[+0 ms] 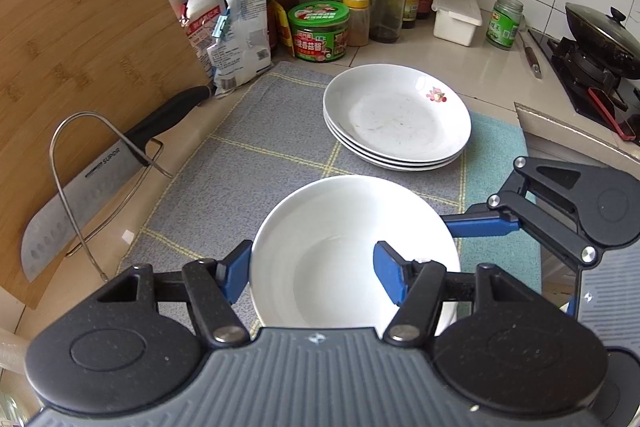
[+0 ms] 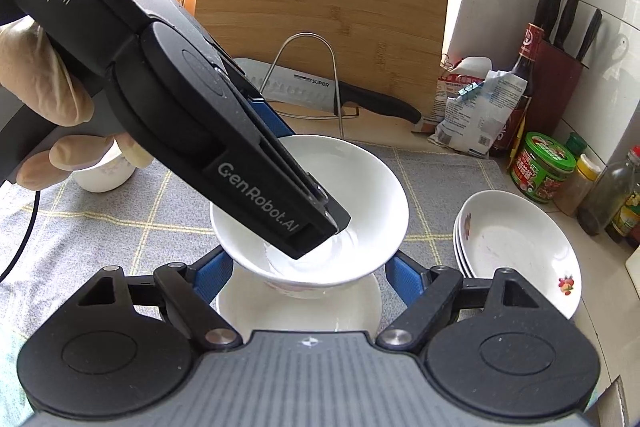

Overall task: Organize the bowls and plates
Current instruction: 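Carry the held bowl with the left tool and lower it into the placed bowl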

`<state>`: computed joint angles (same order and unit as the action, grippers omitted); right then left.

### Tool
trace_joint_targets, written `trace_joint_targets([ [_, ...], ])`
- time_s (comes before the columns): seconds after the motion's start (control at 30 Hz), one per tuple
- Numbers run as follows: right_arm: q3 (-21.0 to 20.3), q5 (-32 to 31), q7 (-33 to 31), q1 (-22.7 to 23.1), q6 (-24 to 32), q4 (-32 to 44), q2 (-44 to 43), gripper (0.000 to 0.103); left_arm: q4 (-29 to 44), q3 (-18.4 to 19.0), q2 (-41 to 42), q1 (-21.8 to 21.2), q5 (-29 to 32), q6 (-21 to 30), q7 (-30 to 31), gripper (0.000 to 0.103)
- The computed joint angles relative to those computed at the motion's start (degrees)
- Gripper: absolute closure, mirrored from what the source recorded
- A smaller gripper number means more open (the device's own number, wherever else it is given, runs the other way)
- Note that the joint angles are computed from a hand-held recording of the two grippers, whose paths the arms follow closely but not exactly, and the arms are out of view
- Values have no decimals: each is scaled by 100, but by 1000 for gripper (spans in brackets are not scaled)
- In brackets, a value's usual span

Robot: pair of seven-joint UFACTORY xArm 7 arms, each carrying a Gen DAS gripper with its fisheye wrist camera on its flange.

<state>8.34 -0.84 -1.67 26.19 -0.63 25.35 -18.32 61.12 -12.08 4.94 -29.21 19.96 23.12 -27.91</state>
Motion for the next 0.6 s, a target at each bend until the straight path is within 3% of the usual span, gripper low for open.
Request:
trace_joint_targets([
  [0.47, -222, 297, -147, 321, 329, -215, -172, 17, -95, -57, 165, -81, -519, -29, 296, 40],
  [0.6, -114, 315, -104, 254, 339, -250, -173, 17, -94, -34, 215, -125, -442, -49, 263, 40],
])
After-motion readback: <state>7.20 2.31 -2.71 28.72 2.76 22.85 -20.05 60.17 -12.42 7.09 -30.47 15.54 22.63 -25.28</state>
